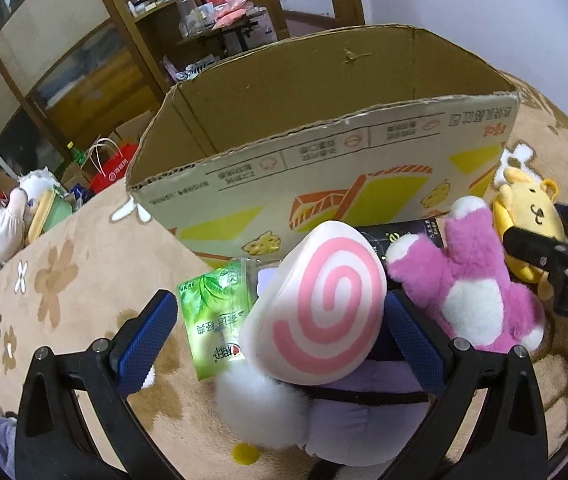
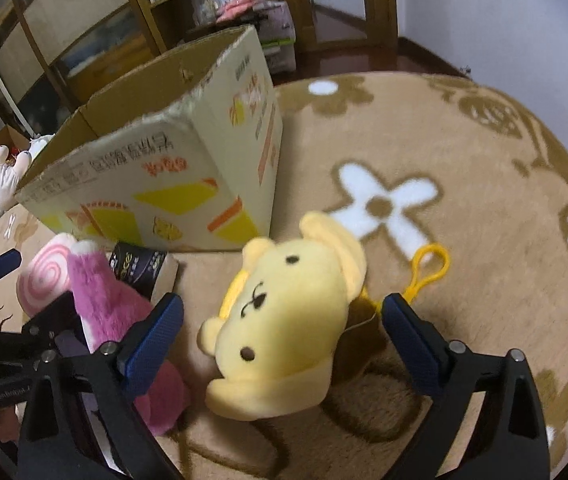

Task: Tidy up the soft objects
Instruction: 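Reach the left tool to the pink swirl plush while the right tool reaches the yellow dog plush, then close the left tool on the swirl plush while the right tool grasps the yellow dog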

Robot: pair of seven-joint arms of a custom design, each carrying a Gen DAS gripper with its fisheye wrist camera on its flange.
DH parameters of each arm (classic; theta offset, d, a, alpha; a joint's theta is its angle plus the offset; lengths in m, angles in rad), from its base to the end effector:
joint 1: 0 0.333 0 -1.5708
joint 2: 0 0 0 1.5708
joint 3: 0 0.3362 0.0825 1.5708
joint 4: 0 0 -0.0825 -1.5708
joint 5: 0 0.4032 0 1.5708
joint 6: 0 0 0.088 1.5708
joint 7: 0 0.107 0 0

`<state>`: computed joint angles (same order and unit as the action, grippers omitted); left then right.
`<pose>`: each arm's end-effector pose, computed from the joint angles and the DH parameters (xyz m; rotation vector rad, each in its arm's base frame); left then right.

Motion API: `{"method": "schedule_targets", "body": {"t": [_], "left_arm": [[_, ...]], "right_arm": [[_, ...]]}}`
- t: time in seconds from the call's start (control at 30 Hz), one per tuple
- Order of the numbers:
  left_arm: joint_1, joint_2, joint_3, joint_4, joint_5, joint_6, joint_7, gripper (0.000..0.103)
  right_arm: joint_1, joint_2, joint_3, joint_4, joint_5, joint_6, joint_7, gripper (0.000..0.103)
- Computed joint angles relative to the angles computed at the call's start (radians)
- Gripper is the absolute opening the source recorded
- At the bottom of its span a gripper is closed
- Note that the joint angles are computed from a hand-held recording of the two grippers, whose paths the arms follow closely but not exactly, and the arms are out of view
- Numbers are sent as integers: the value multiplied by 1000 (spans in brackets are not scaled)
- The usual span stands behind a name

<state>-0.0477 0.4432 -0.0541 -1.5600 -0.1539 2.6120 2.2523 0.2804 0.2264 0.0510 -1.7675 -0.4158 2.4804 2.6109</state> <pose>0.7497 -0.0661 0.4699 -1.1488 2.3525 -0.5531 0.6482 0.2217 0.4982 -1.4144 2.2440 -0.4972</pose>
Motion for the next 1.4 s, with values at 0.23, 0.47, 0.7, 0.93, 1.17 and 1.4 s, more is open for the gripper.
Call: {"method": "schedule_targets", "body": {"t": [0.23,0.47,0.7,0.93,1.17,1.4], "left_arm": [[23,16,-17,39,-33,-82,22,84],[29,13,-24,42,-56,-137,36,54],[65,45,-35,128,-127,-260,-26,43],[74,-6,-41,58,-147,-201,2,39],[94,-54,-48,6,-202,-155,35,39],[122,-129,-63,-68,-294,-72,105,39]], "right_arm": [[2,8,1,13,7,-45,-11,85],[10,15,4,31,-2,-84,-36,76],[15,5,2,21,-11,-79,-36,71],[16,-12,1,7,-31,-68,-26,68],[30,-49,0,-19,-93,-47,9,67],[52,-111,1,-52,-247,-6,97,67]]}}
